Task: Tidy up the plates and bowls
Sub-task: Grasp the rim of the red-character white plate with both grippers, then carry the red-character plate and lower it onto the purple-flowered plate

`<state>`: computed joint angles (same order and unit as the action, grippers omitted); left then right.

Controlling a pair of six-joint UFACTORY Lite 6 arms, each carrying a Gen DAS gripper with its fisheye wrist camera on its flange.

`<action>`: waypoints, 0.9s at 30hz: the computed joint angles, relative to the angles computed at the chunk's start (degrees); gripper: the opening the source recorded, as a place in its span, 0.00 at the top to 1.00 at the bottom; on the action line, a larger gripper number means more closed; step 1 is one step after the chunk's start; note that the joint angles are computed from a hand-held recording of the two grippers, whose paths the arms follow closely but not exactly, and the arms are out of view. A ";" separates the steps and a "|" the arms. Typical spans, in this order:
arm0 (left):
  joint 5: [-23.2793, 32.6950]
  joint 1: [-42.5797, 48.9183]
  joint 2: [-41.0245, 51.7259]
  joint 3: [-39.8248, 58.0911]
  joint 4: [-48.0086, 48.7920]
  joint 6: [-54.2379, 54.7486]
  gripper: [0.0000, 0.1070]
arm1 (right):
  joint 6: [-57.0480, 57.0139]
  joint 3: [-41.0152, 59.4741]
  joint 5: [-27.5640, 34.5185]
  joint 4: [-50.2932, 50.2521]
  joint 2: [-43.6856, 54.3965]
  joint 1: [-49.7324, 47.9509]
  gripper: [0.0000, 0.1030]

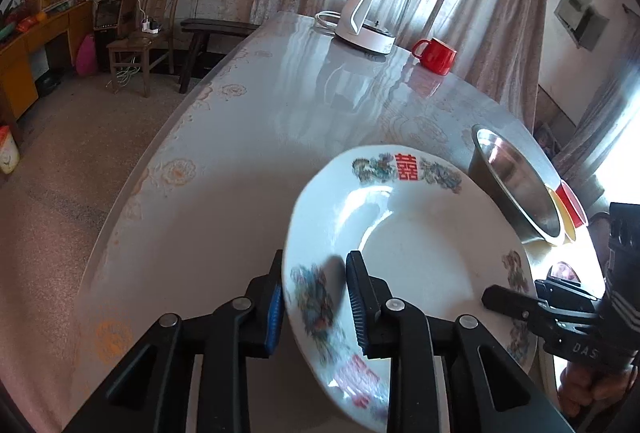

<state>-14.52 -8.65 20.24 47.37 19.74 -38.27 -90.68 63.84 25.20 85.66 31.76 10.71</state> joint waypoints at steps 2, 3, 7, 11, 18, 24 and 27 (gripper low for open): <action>1.21 -0.13 0.88 1.81 -0.32 0.99 0.72 | 1.76 0.74 0.08 -1.60 0.31 -0.14 0.70; 1.56 -0.33 1.37 2.51 -0.69 1.49 0.71 | 2.12 0.77 0.16 -1.89 0.25 -0.16 0.70; 0.57 -1.92 -1.08 -0.70 -10.97 11.79 0.71 | 1.13 -0.18 -0.85 -1.25 -0.69 0.37 0.70; -3.18 -0.04 -4.92 -5.96 -0.04 2.05 0.71 | -4.62 -3.11 -1.42 3.49 -2.98 0.58 0.70; -3.34 -0.32 -2.28 -3.63 -0.63 2.02 0.67 | 0.50 -0.74 -2.13 -1.02 -1.63 1.57 0.69; -1.93 -3.33 -2.70 -3.13 -11.55 10.71 0.64 | -0.28 -1.51 -3.36 0.46 -2.24 2.52 0.69; -2.62 -4.00 -6.33 -6.49 -15.66 14.68 0.64 | -10.81 -6.44 -3.63 10.52 -5.63 2.33 0.70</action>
<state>-17.13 -12.65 13.91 40.88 4.08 -23.59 -101.49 57.39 21.58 96.19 26.13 13.04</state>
